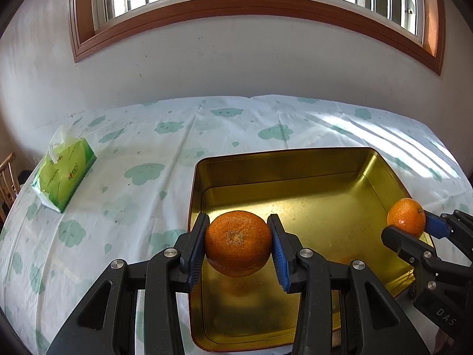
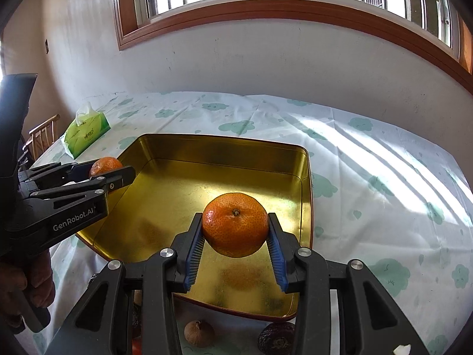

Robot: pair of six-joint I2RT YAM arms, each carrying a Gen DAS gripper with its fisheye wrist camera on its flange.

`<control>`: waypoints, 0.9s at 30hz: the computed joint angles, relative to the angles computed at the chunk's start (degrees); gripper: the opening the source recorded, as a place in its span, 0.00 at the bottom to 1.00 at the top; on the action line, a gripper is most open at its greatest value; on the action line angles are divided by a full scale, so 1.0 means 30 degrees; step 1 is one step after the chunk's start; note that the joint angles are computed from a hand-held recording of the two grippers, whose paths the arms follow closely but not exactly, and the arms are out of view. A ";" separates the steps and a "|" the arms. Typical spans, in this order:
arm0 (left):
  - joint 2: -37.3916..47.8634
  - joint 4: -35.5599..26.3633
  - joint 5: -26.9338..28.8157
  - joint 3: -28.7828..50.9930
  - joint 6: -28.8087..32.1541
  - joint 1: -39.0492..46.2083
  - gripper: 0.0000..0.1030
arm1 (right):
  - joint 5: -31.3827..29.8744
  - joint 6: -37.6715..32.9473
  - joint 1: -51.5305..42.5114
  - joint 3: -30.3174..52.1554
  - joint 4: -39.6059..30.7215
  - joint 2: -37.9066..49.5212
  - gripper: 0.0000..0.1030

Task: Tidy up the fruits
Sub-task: 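Carry both oranges over the tin and open both grippers to drop them inside, then grasp a dark round fruit with the right gripper while the left gripper withdraws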

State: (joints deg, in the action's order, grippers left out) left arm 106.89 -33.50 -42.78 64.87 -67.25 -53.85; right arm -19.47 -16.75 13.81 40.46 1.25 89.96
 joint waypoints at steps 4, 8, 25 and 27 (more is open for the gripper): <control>0.0121 0.0477 0.0340 -0.0255 0.0275 0.0326 0.40 | 0.0165 -0.0098 0.0142 0.0232 0.0261 0.0692 0.36; 0.0293 0.0666 0.0421 -0.0341 0.0271 0.0515 0.41 | 0.0174 -0.0015 0.0135 0.0359 0.0439 0.1116 0.37; 0.0140 0.1268 -0.0206 -0.0541 0.0600 0.0264 0.58 | 0.0055 0.0182 0.0073 -0.0199 0.1297 0.0430 0.41; 0.0081 0.1175 -0.0547 -0.0479 0.0626 0.0100 0.63 | -0.0151 0.0317 -0.0085 -0.0353 0.1219 0.0059 0.42</control>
State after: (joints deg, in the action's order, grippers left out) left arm 107.13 -29.98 -44.42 63.43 -65.37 -53.55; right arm -19.92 -15.80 13.56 39.40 4.90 90.14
